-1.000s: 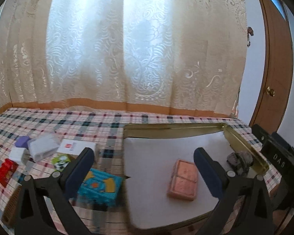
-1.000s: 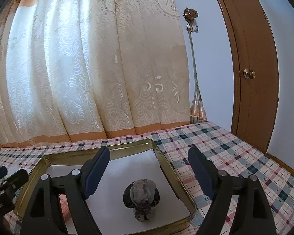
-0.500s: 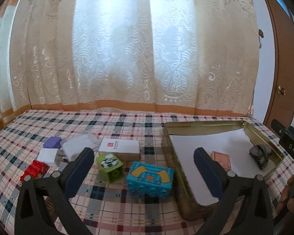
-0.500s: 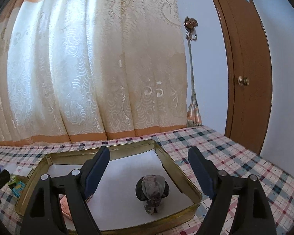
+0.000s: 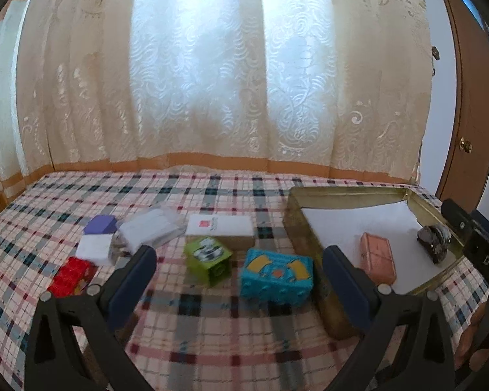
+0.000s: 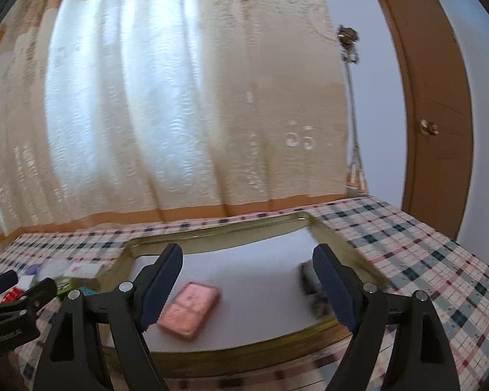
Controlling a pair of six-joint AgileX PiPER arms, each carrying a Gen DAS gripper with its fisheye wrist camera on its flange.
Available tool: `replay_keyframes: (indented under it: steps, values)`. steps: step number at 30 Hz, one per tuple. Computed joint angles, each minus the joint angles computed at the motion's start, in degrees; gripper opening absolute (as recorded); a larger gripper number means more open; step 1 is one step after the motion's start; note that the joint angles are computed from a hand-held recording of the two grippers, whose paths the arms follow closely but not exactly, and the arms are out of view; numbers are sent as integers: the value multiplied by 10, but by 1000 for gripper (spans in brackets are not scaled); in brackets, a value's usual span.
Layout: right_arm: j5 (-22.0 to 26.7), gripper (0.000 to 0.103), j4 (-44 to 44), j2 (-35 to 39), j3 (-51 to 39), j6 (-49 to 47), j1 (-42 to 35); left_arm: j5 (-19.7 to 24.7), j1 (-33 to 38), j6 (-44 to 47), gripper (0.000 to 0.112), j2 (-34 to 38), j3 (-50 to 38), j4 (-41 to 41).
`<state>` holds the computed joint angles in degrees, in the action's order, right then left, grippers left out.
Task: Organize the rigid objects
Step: 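Grasp the brown comb with the left tool while the right tool grasps the blue block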
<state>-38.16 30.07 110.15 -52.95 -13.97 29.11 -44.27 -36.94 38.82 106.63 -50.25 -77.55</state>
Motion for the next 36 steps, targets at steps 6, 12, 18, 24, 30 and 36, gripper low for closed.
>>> replay_keyframes:
  steps: [6, 12, 18, 24, 30, 36]
  values:
    - [6, 84, -7, -3, 4, -4, 42, 46, 39, -13, 103, -56, 75, 8]
    - [19, 84, 1, 4, -11, -56, 89, 124, 101, -13, 103, -107, 140, 22]
    - [61, 84, -25, 8, -30, -46, 108, 203, 168, -72, 103, -139, 187, 90]
    - [139, 84, -35, 13, -56, -30, 136, 262, 206, -119, 102, -142, 201, 158]
    - [265, 84, -134, 46, -124, 124, 145, 299, 223, -89, 91, -130, 188, 150]
    - [346, 84, -250, 95, -195, 322, 130, 298, 232, -24, 61, -133, 190, 114]
